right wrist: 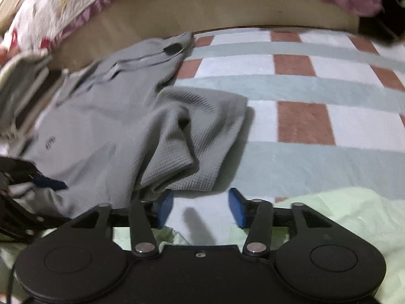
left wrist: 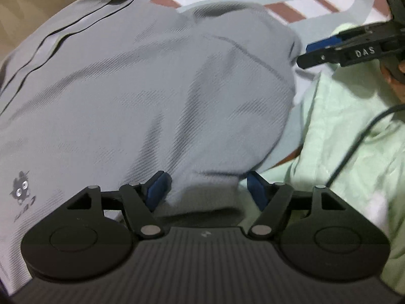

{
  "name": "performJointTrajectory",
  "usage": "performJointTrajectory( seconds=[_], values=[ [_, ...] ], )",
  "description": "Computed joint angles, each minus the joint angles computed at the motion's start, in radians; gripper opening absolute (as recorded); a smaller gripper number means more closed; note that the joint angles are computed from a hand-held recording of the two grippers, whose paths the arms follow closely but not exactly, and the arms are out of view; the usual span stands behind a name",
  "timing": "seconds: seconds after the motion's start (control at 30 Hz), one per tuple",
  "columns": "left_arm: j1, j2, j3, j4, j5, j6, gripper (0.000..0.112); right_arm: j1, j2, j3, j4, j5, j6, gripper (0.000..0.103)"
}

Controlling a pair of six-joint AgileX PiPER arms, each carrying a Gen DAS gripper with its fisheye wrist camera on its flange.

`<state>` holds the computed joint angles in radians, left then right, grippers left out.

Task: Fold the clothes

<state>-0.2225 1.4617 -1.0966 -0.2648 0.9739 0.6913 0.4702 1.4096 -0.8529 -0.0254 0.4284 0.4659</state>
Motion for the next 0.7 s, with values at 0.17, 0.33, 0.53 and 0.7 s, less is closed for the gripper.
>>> performJointTrajectory(
  seconds=[0.17, 0.33, 0.53, 0.7],
  values=[
    [0.071, -0.025, -0.062, -0.043, 0.043, 0.056, 0.007, -0.006, 0.031, 0.047, 0.044, -0.217, -0.163, 0.008],
    [0.274, 0.033, -0.175, -0.226, 0.105, 0.067, 0.007, -0.098, -0.013, -0.033, 0.497, -0.22, -0.61, 0.008],
    [0.37, 0.16, -0.199, -0.261, 0.041, -0.081, 0.013, -0.178, 0.2, -0.272, 0.127, -0.138, -0.261, 0.008],
    [0.371, 0.141, -0.135, -0.248, -0.021, -0.122, 0.023, -0.16, 0.338, -0.439, -0.323, 0.039, 0.238, 0.022]
  ],
)
